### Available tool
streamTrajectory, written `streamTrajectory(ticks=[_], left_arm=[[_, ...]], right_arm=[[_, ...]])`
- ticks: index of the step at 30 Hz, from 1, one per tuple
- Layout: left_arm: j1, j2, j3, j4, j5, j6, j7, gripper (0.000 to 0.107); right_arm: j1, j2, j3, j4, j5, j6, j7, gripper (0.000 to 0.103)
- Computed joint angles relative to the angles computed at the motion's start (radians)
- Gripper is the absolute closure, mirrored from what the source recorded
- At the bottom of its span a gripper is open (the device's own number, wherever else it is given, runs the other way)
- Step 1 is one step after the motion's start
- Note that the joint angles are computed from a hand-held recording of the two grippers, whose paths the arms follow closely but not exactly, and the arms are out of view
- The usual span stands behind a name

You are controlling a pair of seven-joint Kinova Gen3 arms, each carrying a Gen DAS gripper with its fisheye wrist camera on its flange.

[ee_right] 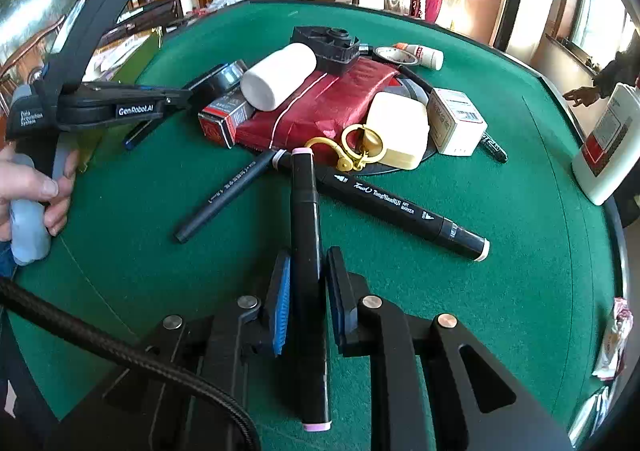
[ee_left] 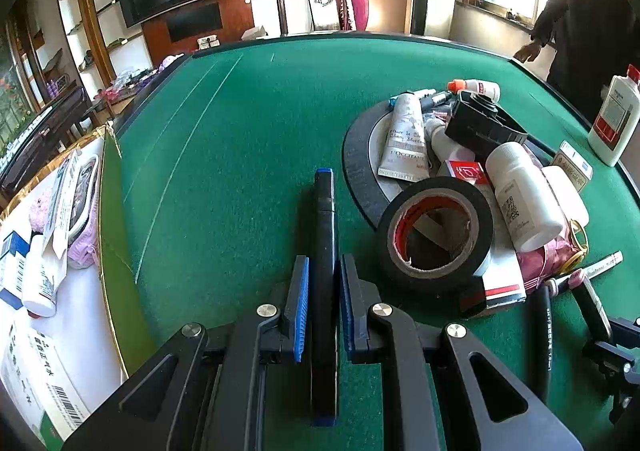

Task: Organize objects
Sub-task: 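Lift both black markers and carry them toward the white tray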

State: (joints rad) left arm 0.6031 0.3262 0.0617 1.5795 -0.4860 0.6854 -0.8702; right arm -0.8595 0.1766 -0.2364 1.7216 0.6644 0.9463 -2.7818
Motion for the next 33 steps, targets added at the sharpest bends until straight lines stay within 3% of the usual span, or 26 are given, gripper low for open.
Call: streamTrajectory(ticks=[3, 9, 13, 15, 17, 20, 23, 33], left_arm=[[-0.001, 0.000, 0.000, 0.000, 0.002, -0.001, 0.001, 0.096], [0.010, 0.002, -0.004, -0.005, -0.015, 0.012, 0.014, 0.094], [0.050, 0.022, -0.029, -0.032, -0.074, 0.064, 0.071, 0.076], [0.024, 0.018, -0.012, -0.029, -0.053, 0.056, 0.055, 0.076], [-0.008, 0.010, 0.011, -0.022, -0.015, 0.038, 0.025, 0.096], [0.031, 0.016, -0.009, -0.030, -0.045, 0.064, 0.038, 0.096], [0.000, 0.005, 0.015, -0.022, 0.000, 0.050, 0.008, 0.096], [-0.002, -0.049, 0.014, 0.016, -0.003, -0.004, 0.035, 0.096]], right_arm=[[-0.015, 0.002, 0.000, 0.019, 0.048, -0.016, -0.029, 0.088], [0.026, -0.008, -0.001, 0.006, -0.036, -0.038, 0.044, 0.088], [0.018, -0.005, 0.003, 0.004, -0.030, -0.030, 0.031, 0.091], [0.016, -0.009, 0.001, 0.005, -0.034, -0.027, 0.023, 0.091], [0.013, -0.008, 0.002, 0.003, -0.028, -0.023, 0.006, 0.091], [0.018, -0.025, 0.005, 0.021, -0.015, -0.052, -0.029, 0.091], [0.050, -0.060, 0.004, 0.058, -0.026, -0.121, -0.058, 0.091], [0.086, -0.083, -0.019, 0.082, -0.020, -0.190, -0.081, 0.091]])
